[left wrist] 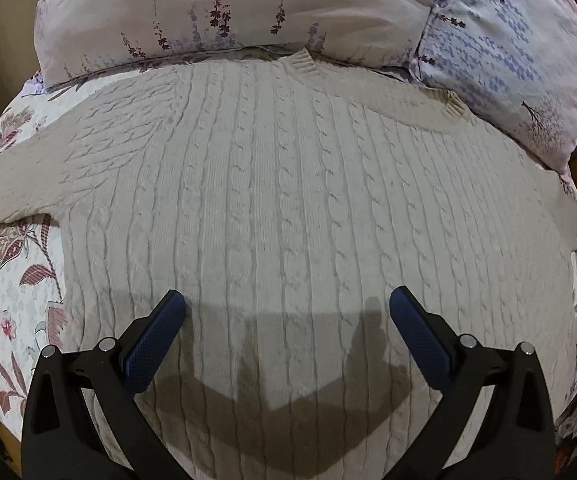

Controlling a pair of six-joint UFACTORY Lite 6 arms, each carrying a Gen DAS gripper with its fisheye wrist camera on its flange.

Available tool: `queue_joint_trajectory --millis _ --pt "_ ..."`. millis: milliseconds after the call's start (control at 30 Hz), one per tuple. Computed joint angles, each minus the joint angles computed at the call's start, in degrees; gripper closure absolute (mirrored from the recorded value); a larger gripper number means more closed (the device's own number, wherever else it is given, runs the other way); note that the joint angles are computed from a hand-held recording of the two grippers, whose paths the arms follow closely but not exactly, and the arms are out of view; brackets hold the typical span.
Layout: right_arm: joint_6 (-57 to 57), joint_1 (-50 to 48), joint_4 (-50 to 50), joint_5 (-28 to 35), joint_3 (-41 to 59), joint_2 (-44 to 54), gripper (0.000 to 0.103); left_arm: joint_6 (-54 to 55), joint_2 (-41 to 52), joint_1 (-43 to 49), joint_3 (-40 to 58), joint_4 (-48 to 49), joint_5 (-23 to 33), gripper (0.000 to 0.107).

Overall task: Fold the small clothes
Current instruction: 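Move the right tool to a sweater sleeve and close on its cuff, then carry the sleeve with the right tool across the sweater body and release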

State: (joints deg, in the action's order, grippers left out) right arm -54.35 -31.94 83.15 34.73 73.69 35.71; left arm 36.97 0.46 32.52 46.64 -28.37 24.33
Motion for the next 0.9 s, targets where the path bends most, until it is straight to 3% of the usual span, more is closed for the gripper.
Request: queue_joint_trajectory --millis 133,200,267,433,667,900 --pt "3.0 -1.2 -0.4 -0.2 4.9 3.6 0.073 0.3 1.3 -0.4 0.6 -0.7 -1.3 0.005" --pt "4.2 -0.5 -2.2 -2.3 6.1 4.0 0.089 -0.3 1.7 -0.6 0.7 -0.2 -2.0 0.005" --pt "4.0 0.6 -4.0 -4.0 6.9 4.0 0.094 -0.4 2.4 -0.8 1.4 -0.1 -2.0 0.005" --pt "-10.5 3.3 4.3 -8.0 1.0 -3.3 0.095 1.9 5.4 -0.7 4.3 -2.5 -0.9 0.005" --pt "-24.1 9.3 11.9 -5.6 -6.1 -14.1 0.095 14.2 6.3 4.9 5.9 -16.2 4.6 0.005" --pt "-34.0 25.6 16.5 -4.6 -18.2 -24.9 0.095 19.0 4.5 6.6 4.8 -21.8 6.0 0.005"
